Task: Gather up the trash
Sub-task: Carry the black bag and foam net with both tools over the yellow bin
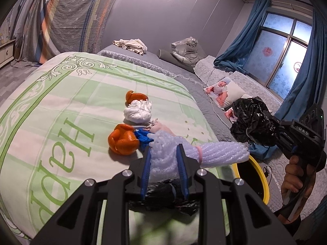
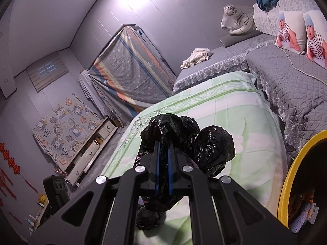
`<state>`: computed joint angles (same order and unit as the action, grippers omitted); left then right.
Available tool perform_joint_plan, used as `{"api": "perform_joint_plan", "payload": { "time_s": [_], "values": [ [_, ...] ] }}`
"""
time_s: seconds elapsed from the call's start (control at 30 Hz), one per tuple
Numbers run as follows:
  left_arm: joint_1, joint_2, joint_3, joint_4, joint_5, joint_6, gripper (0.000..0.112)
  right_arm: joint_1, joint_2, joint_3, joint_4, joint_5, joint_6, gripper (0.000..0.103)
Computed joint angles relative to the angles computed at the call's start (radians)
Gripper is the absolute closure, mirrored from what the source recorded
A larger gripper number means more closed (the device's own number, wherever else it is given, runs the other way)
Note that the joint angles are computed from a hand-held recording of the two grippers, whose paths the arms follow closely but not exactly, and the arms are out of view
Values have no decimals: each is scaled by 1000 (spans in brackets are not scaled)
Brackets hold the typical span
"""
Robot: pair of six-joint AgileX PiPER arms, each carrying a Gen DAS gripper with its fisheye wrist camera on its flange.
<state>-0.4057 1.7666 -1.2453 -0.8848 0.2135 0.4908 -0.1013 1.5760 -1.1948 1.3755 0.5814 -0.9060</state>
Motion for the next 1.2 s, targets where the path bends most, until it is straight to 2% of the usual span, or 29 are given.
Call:
{"api": "perform_joint_plan", "payload": {
  "time_s": [0.13,0.23,0.6,0.93,1.2],
  "values": [
    [-33,-22,-4,147,-25,-126,89,-28,-67,58,59,18,-59,97],
    [-52,-34,-10,205,-34,-174,89,-58,-108,88,82,37,-85,97],
    [-138,23,-132,494,8,-410,89,-191,-243,179,97,85,-105,97],
    [-220,217,-422,571,169,-436,89,-350,-346,257,136,110,-140,97],
    [-289,384,-673,582,303,-410,89,-530,-359,304,148,166,-158,97]
  ]
}}
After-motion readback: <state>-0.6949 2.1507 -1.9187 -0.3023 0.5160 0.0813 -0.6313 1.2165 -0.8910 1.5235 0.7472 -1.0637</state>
